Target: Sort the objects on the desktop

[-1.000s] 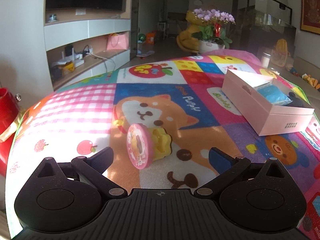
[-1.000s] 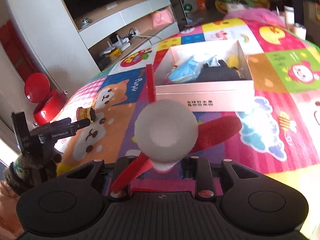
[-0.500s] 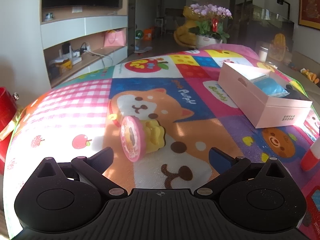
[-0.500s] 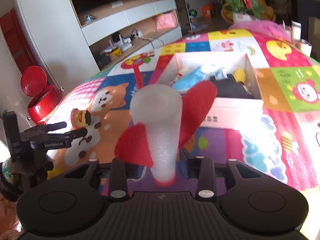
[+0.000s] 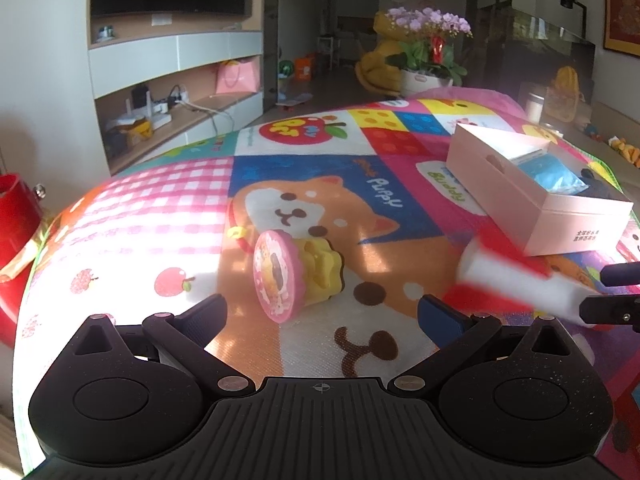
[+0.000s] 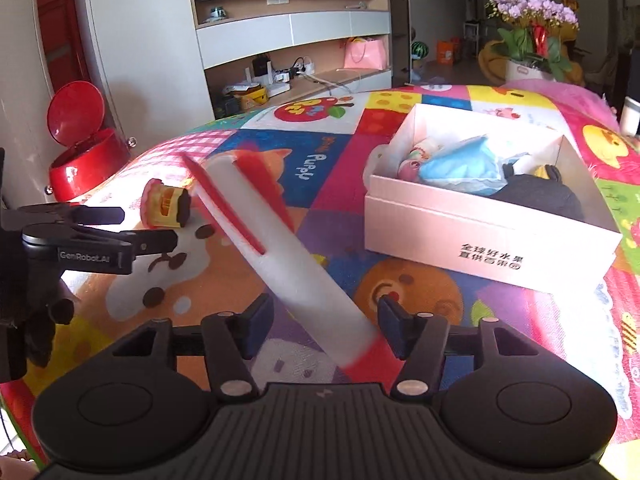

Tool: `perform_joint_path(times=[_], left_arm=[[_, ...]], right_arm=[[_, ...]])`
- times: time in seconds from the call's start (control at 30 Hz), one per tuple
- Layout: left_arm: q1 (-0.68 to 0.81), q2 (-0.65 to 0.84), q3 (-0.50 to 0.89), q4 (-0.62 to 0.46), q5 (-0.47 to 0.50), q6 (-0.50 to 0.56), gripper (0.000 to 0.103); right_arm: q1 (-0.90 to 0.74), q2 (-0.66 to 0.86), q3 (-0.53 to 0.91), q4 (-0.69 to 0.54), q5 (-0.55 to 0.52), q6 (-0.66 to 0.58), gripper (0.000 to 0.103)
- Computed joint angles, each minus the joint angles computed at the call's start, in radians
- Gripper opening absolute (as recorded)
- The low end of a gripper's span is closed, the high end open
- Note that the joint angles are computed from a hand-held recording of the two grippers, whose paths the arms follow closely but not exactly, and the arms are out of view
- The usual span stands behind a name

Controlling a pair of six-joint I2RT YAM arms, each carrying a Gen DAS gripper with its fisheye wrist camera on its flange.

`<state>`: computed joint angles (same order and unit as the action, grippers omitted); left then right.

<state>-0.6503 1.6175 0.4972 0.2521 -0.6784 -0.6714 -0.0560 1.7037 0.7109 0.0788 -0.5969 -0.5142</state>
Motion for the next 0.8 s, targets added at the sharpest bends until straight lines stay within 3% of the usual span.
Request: perform_joint_path(times=[0.13,0.33,0.37,0.4,0.47,0.57,0.67,0.8], left_arm=[[0.015,-0.009,-0.009,0.026,-0.032,-0.026,0.103],[0.037,0.084,0.072,0.048,-0.066,0.031,0.101],[0.034,0.11,0.094,0.039,-0.089,0.044,0.093],[0.033,0.134,0.116,0.024,-0.106,0.054,0.075],[0.039,0.168,0.146,-0.001,-0.109,0.068,0.062],[0.03,0.186,0.164,-0.027,-0.129,0.13,0.055],[-0.001,0.171,0.171,-0.056,-0.157,0.224,0.049],[-0.096,0.172,0.192,-0.07,-0.239,0.455,0.047]], right_arm=[[-0.04,-0.025,-0.062,0.114,0.015,0.018,0.086],[-0.147,-0.007,-0.122,0.211,0.011,0.018,0.093],[-0.158,0.009,-0.122,0.224,0.008,0.031,0.093],[-0.166,0.022,-0.125,0.234,0.007,0.041,0.093],[-0.173,0.054,-0.129,0.262,0.014,0.067,0.094],[-0.176,0.07,-0.148,0.316,0.022,0.094,0.094],[-0.187,0.07,-0.166,0.352,-0.007,0.099,0.101],[-0.196,0.075,-0.157,0.332,-0.024,0.103,0.101]])
